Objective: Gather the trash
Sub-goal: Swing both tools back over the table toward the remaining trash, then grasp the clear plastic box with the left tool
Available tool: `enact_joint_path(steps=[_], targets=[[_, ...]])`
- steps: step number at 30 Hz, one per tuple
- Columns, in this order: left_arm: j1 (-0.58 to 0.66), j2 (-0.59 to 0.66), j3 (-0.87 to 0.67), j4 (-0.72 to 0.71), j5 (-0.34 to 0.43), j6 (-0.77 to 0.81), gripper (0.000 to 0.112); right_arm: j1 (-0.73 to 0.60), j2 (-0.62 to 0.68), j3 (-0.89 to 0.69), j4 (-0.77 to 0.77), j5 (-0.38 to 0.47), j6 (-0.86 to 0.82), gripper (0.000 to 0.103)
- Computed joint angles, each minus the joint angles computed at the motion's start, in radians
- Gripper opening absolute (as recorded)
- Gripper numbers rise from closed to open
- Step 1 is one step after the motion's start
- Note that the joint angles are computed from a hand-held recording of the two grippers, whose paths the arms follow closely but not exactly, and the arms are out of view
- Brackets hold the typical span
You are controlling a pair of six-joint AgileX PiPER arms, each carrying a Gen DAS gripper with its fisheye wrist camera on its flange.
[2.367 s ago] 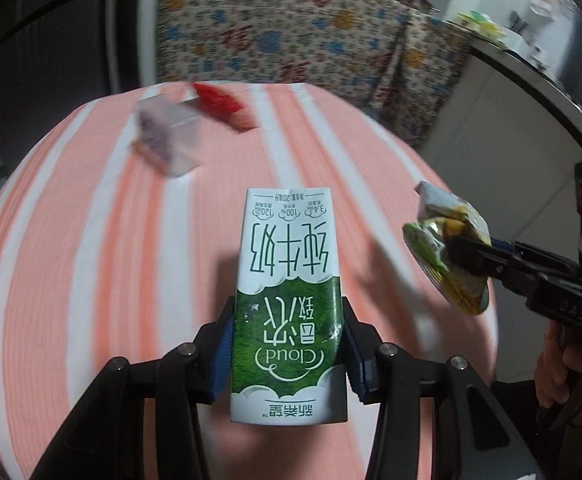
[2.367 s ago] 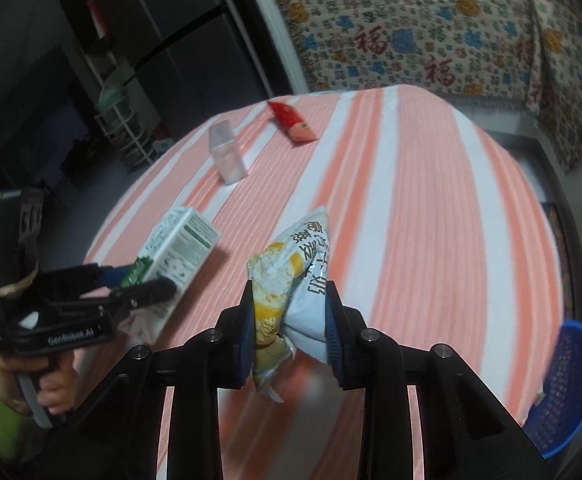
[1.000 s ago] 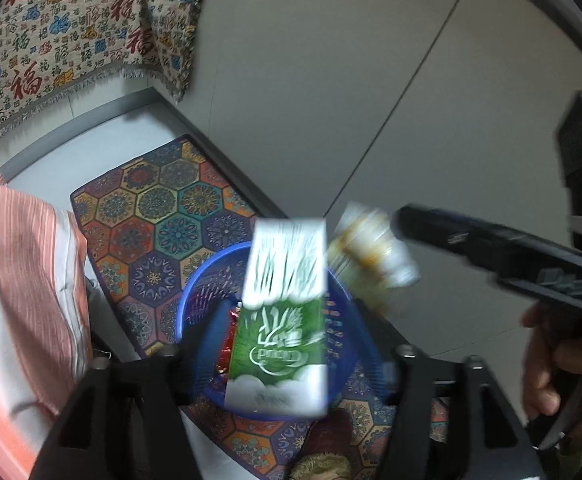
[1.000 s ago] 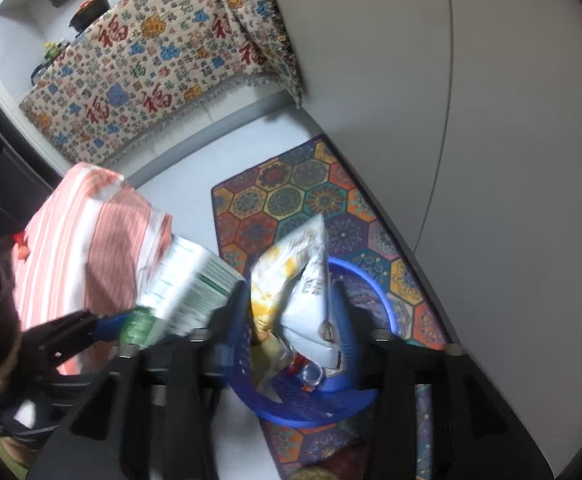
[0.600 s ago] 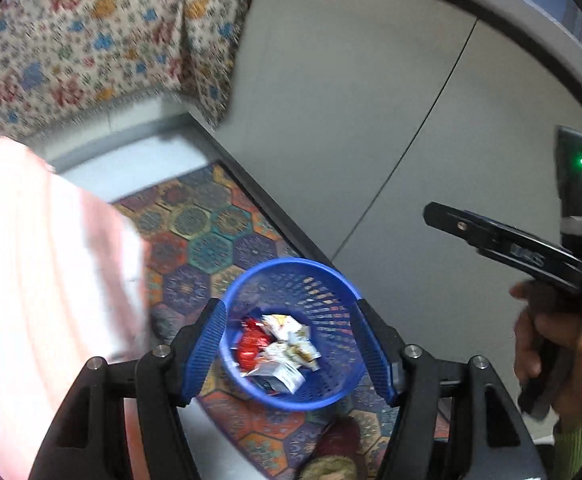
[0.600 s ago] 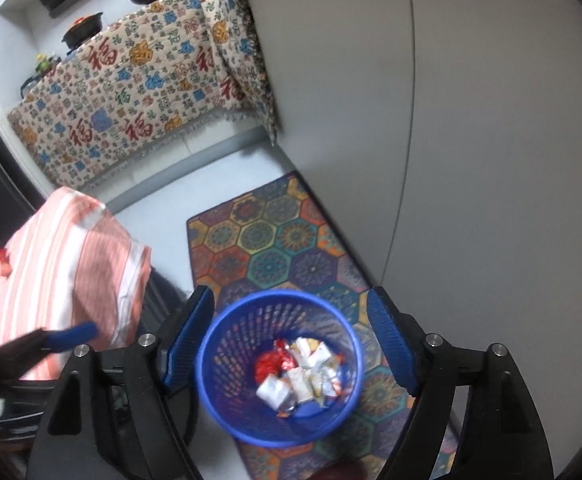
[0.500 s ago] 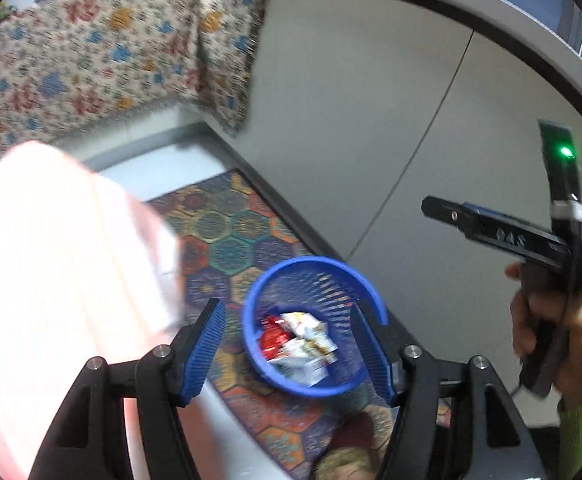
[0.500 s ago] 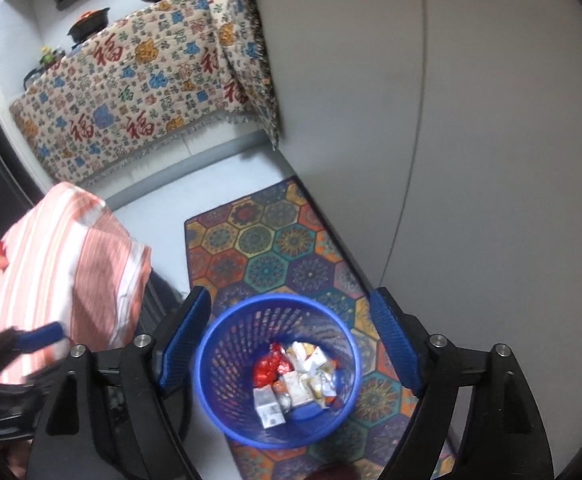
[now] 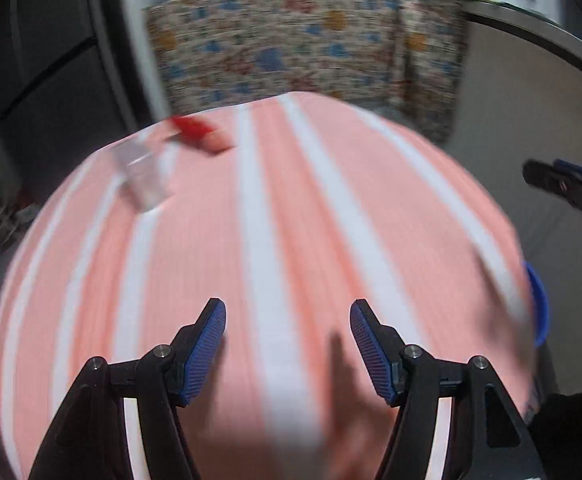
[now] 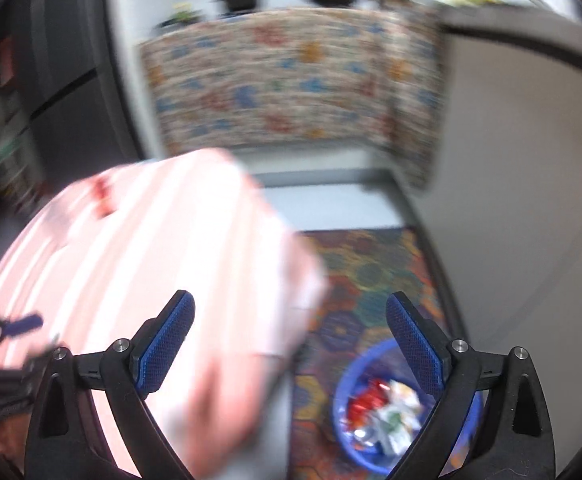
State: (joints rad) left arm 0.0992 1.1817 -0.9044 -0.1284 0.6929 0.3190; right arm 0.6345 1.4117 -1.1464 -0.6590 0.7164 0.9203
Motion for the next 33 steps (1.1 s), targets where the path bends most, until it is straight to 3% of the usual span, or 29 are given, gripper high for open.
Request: enact_joint_path(steps=[4, 10, 15, 19, 22, 25, 27, 31, 33], targets=[[0.207, 0.061, -0.028, -0.109, -0.016, 0.166, 0.066, 0.121, 0.206, -0.138, 0.075, -0.051, -0.067, 0.097], [0.239, 0.233, -0.204, -0.095, -0.018, 0.169, 0.066, 0.231, 0.415, -0.288, 0.075, 0.006, -0.173, 0.097], [0.181, 0.424, -0.494, -0.021, 0.032, 0.028, 0.066, 0.246, 0.448, -0.312, 0.081, 0.01, -0.19, 0.097], [0.136, 0.648, -0.797, 0.095, 0.162, -0.149, 0.066, 0.229, 0.46, -0.329, 0.135, -0.001, -0.226, 0.097], [0.114, 0.739, -0.891, 0.178, 0.218, -0.243, 0.066, 0.221, 0.473, -0.353, 0.16, 0.002, -0.25, 0.097], [0.137, 0.717, -0.835, 0.129, 0.16, -0.214, 0.059, 0.221, 0.473, -0.354, 0.179, 0.0, -0.255, 0.097], [0.17, 0.679, -0.79, 0.04, 0.135, -0.141, 0.034, 0.216, 0.472, -0.354, 0.196, -0.002, -0.262, 0.098], [0.276, 0.559, -0.641, -0.179, 0.164, 0.125, 0.033, 0.211, 0.474, -0.358, 0.21, -0.003, -0.271, 0.099], [0.372, 0.514, -0.578, -0.308, 0.218, 0.278, 0.033, 0.209, 0.479, -0.366, 0.21, 0.0, -0.274, 0.099]])
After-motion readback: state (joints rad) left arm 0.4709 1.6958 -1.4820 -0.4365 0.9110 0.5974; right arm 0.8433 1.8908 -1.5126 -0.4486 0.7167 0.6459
